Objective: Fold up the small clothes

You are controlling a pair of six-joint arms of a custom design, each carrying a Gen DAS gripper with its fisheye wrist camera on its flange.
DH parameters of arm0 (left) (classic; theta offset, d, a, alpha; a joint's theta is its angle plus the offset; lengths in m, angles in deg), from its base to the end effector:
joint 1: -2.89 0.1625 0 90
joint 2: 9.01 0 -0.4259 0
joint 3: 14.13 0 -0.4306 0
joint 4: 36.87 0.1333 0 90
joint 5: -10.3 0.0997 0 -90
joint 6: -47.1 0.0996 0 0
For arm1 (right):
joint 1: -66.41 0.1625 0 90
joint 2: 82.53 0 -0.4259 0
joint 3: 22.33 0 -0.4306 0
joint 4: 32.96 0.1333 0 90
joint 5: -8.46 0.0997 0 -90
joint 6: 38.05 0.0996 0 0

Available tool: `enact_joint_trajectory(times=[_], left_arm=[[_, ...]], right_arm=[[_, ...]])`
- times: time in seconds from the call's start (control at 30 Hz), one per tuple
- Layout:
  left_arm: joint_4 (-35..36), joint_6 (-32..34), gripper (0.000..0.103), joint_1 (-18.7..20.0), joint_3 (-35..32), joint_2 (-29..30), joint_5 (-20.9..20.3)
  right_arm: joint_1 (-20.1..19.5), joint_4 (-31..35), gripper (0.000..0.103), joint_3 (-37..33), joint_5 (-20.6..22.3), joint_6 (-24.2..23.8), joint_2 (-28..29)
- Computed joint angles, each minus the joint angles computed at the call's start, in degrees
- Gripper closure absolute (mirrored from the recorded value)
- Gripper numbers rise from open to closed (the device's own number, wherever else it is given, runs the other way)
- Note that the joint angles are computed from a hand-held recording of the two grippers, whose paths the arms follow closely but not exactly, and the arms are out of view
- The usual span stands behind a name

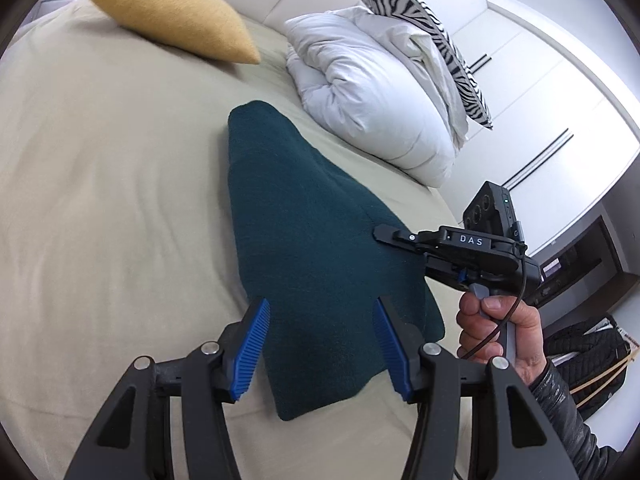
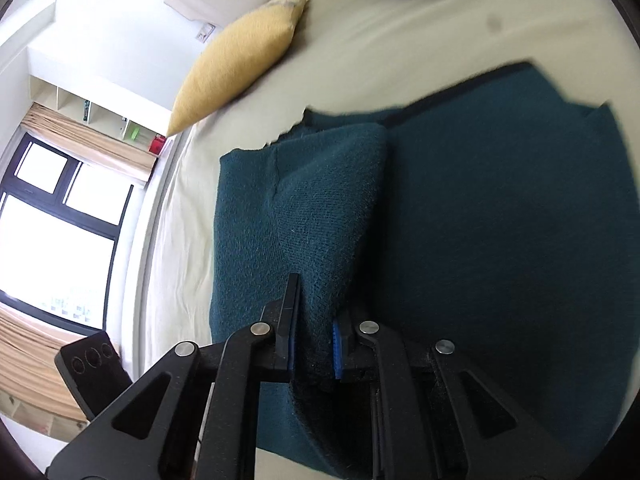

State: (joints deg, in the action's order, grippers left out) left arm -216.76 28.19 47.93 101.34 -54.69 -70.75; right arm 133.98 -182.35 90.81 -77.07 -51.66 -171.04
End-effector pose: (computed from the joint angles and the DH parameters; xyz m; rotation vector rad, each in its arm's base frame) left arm -0.3001 -0.5111 0.0050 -0.6424 -2.9638 0.5816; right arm -0.0760 -0.5539 0.3841 -0.1871 -2.8861 0.8957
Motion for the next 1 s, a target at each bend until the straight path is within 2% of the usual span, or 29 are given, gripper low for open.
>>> enact_joint_trajectory(times=[0.17, 0.33, 0.43, 0.5, 0.7, 0.73, 0.87, 0.97, 1.0], left_arm=[[1.8, 1.9, 0.047, -1.9, -3.5, 2.7, 0.4], [3.7, 4.4, 0.047, -3.7, -8.2, 6.9, 1.2], [5.7, 5.5, 0.047, -4.5, -11.7, 10.5, 2.7], [6.1, 6.0, 0.047, -5.2, -12.7, 12.0, 4.1], [5.9, 6.6, 0.046, -6.0, -12.7, 12.6, 4.7], [6.0, 6.5, 0.046, -6.0, -12.9, 12.7, 4.6], [10.2, 6.3, 0.043, -6.0, -14.3, 14.0, 5.5], [11.6, 6.4, 0.043, -5.2, -14.5, 15.0, 5.7], [10.8, 6.7, 0.043, -5.0, -14.0, 14.9, 5.3]], right_arm=[[-1.2, 0.1, 0.092, -1.0, -3.8, -2.8, -3.6], [-6.1, 2.5, 0.092, -2.6, -4.2, -4.3, -5.8], [-10.4, 6.1, 0.093, -3.9, -2.1, -5.0, -5.9], [-12.5, 5.9, 0.093, -3.6, 1.2, -4.7, -6.1], [-12.2, 5.0, 0.093, -3.0, 1.3, -6.5, -8.3], [-11.1, 3.7, 0.093, -3.3, 0.7, -5.8, -6.9], [-12.3, 7.0, 0.092, -3.1, -1.4, -7.3, -6.9], [-15.9, 9.1, 0.091, -3.1, 6.4, -4.3, -7.6], [-16.3, 9.5, 0.088, -2.7, 7.5, -4.2, -8.1]])
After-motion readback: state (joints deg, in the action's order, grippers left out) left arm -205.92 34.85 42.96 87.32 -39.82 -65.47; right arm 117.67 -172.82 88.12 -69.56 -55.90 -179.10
